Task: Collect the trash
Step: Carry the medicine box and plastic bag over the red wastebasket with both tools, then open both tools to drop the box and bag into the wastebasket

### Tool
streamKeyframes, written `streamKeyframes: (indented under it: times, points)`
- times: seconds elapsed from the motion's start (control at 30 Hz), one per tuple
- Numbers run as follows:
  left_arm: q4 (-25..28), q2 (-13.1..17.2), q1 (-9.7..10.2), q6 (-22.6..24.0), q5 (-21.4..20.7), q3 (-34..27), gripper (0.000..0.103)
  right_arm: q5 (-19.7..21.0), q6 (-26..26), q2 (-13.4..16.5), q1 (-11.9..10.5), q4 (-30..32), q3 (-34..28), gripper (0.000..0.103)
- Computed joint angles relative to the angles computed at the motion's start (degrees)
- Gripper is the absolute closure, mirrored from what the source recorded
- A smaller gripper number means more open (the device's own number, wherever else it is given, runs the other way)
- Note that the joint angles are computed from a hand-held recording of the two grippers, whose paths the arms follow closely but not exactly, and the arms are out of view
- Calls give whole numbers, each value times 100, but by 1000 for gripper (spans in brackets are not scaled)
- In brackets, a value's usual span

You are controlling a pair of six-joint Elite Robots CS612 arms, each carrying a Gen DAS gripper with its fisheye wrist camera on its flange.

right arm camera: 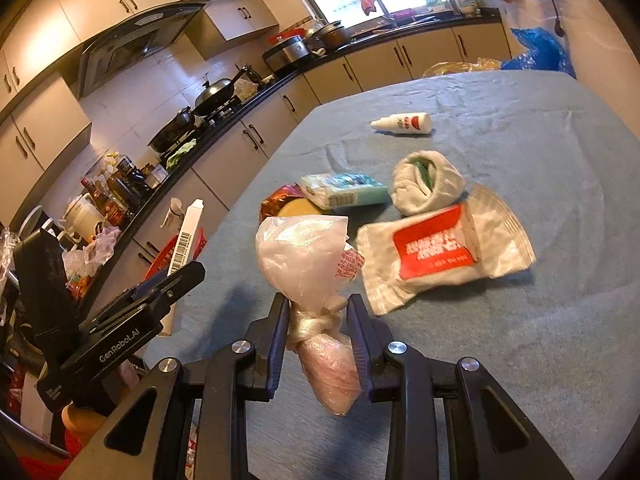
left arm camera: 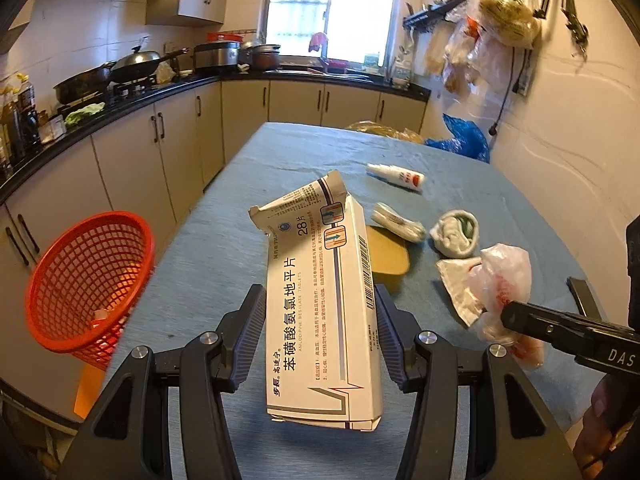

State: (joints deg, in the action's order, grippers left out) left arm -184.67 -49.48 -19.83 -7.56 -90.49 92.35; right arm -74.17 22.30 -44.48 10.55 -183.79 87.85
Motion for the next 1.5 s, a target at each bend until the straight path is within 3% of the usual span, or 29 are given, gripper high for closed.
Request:
streamKeyframes:
  times: [0.6,1.0,1.27,1.5]
  points:
    - [-236,-32,376,-513,360,18,51,341,-499,291,261,823,-883,71]
    - [-194,12,752,-946,789,-62,51,726,-935,708,535,1702,-1972,71]
    - [149,141,1003,-1144,798,-271,51,1056,-1072,1306,761,2541,-3252,71]
    - [420,246,1102,-1155,783,-429,51,1239,-1028,2045,917,3432,-4664,69]
